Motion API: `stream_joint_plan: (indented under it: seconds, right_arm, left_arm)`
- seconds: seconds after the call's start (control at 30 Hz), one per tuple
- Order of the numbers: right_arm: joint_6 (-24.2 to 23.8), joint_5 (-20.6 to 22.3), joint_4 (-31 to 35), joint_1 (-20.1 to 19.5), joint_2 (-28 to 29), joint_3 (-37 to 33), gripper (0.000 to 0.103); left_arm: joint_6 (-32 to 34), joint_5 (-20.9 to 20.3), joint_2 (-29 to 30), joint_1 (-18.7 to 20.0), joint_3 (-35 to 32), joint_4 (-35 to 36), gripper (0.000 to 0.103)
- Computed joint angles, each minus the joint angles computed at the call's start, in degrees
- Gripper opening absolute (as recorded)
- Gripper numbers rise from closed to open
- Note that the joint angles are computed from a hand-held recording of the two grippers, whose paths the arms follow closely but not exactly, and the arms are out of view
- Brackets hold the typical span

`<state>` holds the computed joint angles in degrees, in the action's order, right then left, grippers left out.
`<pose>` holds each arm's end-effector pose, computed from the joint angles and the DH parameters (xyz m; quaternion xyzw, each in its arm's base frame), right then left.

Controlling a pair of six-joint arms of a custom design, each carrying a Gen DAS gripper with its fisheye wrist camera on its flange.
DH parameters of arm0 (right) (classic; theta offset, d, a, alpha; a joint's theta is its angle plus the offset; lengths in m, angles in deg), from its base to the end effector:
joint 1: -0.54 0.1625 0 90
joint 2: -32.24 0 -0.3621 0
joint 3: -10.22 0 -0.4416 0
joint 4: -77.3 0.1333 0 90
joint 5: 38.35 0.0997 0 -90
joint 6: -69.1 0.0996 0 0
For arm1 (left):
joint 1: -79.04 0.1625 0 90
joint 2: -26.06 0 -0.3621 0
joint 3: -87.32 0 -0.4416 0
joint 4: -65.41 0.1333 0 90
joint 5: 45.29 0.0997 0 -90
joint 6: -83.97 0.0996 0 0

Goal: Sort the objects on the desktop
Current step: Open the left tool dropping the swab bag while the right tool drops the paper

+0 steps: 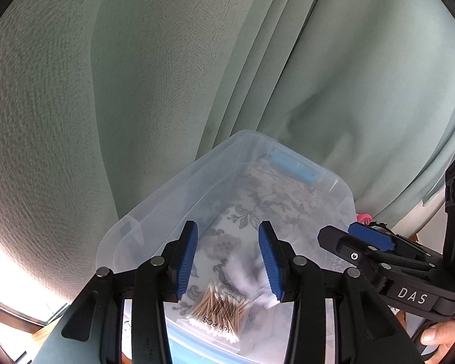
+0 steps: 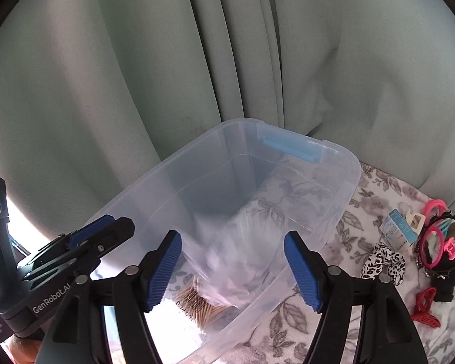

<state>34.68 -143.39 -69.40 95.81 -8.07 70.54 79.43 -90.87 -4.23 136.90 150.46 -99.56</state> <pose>0.1831 -0.8151 0.2281 0.2807 -0.8991 0.2707 0.1987 -0.2565 -0.7899 0.1197 0.0742 0.8714 -0.4268 0.2302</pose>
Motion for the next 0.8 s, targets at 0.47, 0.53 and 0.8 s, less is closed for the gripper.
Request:
stream_joint_plan:
  seconds: [0.47,0.53,0.8]
  right_arm:
    - [0.15,-1.12,-2.63,1.23,-3.09,5.72,0.080]
    - [0.16,-1.25,-2.62,1.30,-3.38,6.06,0.080]
    - [0.48,-1.33,-2.53,1.39,-4.16,6.89,0.081]
  left_arm:
    - [-2.37,1.80,-4.33,-1.45,6.40,-1.07,0.064]
    - [-2.49,1.59,-5.75,-1.62,7.93,-1.24,0.065]
    - [-3.37,3.83,-8.11,-2.54,10.72,-1.02,0.071]
